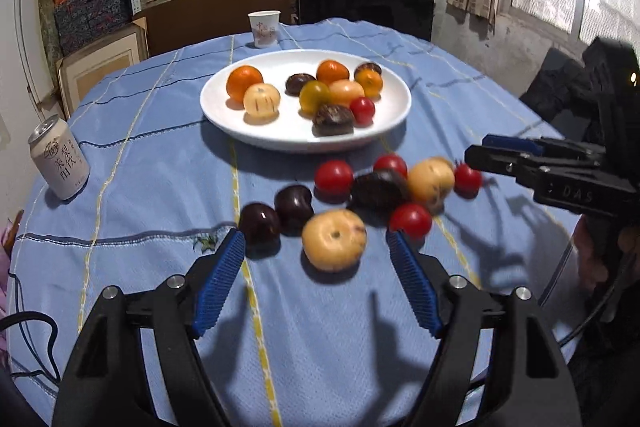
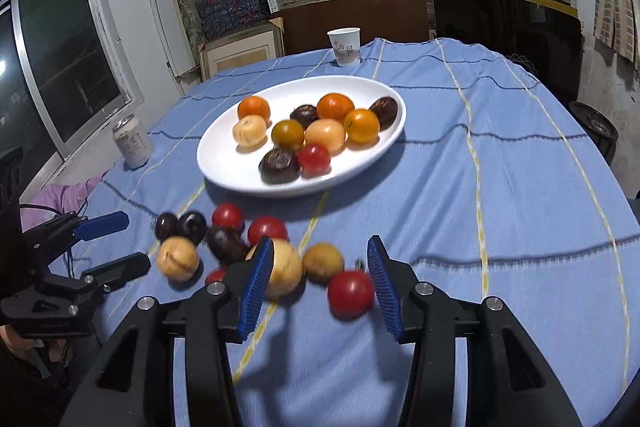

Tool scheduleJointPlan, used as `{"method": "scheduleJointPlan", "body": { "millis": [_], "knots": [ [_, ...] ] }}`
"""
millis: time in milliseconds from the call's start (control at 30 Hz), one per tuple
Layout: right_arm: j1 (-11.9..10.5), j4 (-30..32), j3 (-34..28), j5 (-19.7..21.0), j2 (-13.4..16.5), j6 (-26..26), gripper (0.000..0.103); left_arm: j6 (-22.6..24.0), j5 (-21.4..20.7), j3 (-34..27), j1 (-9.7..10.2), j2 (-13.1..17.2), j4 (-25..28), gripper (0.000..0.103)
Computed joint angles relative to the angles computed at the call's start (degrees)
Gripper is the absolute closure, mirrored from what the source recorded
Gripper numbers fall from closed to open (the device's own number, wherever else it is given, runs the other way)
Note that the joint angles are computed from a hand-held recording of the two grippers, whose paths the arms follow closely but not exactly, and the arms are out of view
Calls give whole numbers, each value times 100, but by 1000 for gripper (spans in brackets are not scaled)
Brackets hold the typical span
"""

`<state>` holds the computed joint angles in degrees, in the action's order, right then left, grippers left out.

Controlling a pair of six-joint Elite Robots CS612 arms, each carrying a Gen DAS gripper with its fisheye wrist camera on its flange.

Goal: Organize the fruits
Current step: 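Grasp a pale yellow round fruit with the left gripper while the right gripper grasps a red tomato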

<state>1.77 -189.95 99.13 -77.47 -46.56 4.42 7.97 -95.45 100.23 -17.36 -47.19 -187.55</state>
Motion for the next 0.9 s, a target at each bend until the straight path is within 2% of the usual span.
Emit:
{"method": "scheduleJointPlan", "body": {
  "millis": [100, 167, 200, 233, 400, 533, 567, 600, 767, 900],
  "knots": [
    [0, 31, 84, -43, -8, 87, 54, 28, 74, 3, -44, 26, 59, 37],
    [6, 21, 123, -81, -23, 129, 54, -15, 119, -32, -59, 52, 76, 37],
    [10, 1, 142, -110, -32, 122, 54, -49, 63, -75, -52, 60, 195, 39],
    [16, -34, 168, -126, -48, 102, 54, -75, -19, -114, -41, 69, 300, 46],
    [25, -64, 198, -182, -71, 58, 54, -179, -360, -385, 6, 139, 1163, 49],
    [23, -17, 198, -190, -74, 55, 54, -332, -631, -435, 65, 177, 1161, 50],
    [21, 13, 192, -193, -74, 45, 54, -395, -728, -453, 91, 192, 1133, 53],
    [25, 81, 181, -216, -80, 21, 54, -487, -831, -469, 123, 209, 1085, 62],
    [73, 461, 78, -490, -73, -109, 54, -893, -1090, -425, 225, 255, 535, 63],
    [91, 626, -22, -568, -38, -90, 54, -885, -1130, -384, 227, 237, 355, 63]
  ]
}}
